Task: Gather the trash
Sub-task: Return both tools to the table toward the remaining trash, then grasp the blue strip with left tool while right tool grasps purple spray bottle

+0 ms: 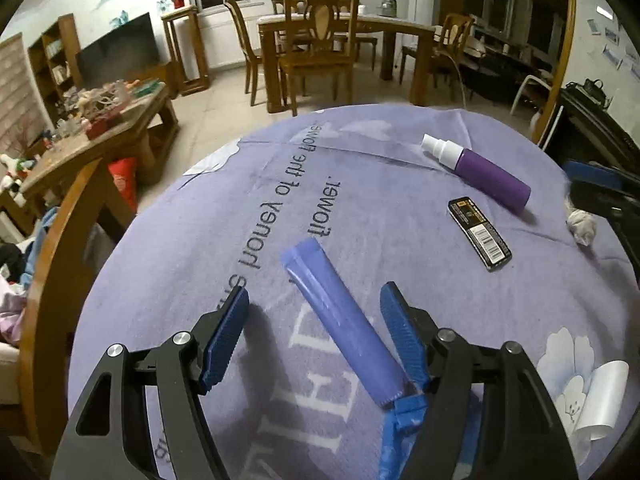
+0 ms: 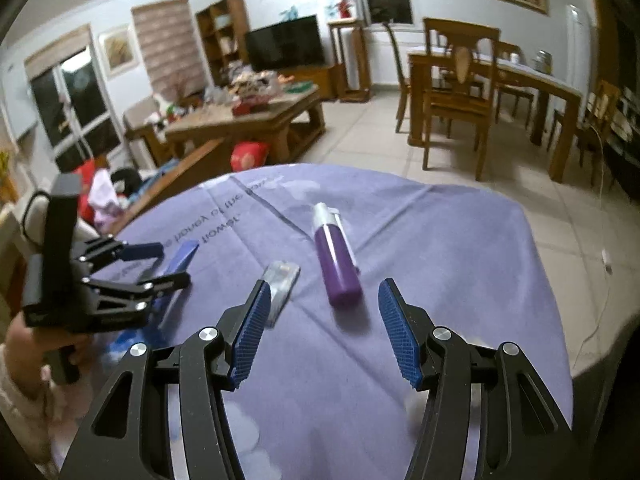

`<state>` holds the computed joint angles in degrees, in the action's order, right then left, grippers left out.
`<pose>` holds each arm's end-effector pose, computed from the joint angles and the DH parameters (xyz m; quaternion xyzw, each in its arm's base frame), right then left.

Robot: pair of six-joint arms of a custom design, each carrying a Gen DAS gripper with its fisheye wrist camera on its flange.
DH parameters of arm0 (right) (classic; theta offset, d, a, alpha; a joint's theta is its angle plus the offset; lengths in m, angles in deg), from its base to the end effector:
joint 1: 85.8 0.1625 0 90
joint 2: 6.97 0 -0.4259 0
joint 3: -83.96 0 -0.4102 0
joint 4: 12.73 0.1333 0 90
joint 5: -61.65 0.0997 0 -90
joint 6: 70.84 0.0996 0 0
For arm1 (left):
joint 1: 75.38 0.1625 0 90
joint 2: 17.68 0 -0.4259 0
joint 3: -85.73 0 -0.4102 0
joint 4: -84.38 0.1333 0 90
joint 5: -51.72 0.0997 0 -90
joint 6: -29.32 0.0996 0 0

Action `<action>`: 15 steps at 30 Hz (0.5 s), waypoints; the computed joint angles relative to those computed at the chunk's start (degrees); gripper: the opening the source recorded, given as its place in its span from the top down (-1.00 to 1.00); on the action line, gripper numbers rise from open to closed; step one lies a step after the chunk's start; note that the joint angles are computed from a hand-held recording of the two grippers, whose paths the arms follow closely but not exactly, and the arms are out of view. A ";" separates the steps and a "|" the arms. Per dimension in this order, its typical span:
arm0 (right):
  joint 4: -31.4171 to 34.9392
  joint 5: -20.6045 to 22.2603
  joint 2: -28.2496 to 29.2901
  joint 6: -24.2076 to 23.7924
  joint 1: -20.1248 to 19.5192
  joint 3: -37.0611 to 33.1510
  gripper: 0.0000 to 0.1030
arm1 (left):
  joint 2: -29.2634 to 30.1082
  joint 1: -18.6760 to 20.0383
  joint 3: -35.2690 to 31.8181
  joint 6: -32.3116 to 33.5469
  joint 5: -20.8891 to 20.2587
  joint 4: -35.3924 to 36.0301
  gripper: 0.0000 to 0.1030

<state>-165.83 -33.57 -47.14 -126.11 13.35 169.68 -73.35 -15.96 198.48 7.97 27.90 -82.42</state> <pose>0.2400 -0.7085 0.0799 0.5204 -0.8390 0.1226 0.1011 -0.0971 -0.6054 0.1657 -0.0268 0.8303 -0.3645 0.4208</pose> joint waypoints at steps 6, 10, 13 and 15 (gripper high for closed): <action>2.01 -5.18 8.02 -1.58 1.79 -8.55 -0.06 | 0.50 0.65 0.13 5.82 -0.16 -4.16 0.32; 3.20 -7.88 11.99 -1.95 2.41 -13.16 0.04 | 0.50 0.66 0.40 7.17 0.97 -4.43 0.61; 4.68 -9.77 14.28 -2.16 2.62 -15.89 0.36 | 0.05 0.91 0.68 7.74 0.37 -5.23 0.64; 2.84 -10.23 14.60 -3.82 2.65 -15.18 0.40 | -0.13 1.01 0.75 8.12 0.25 -5.64 0.67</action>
<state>-162.99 -43.80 -32.54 -129.92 16.00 154.50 -73.48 -14.95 199.22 16.08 28.15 -88.06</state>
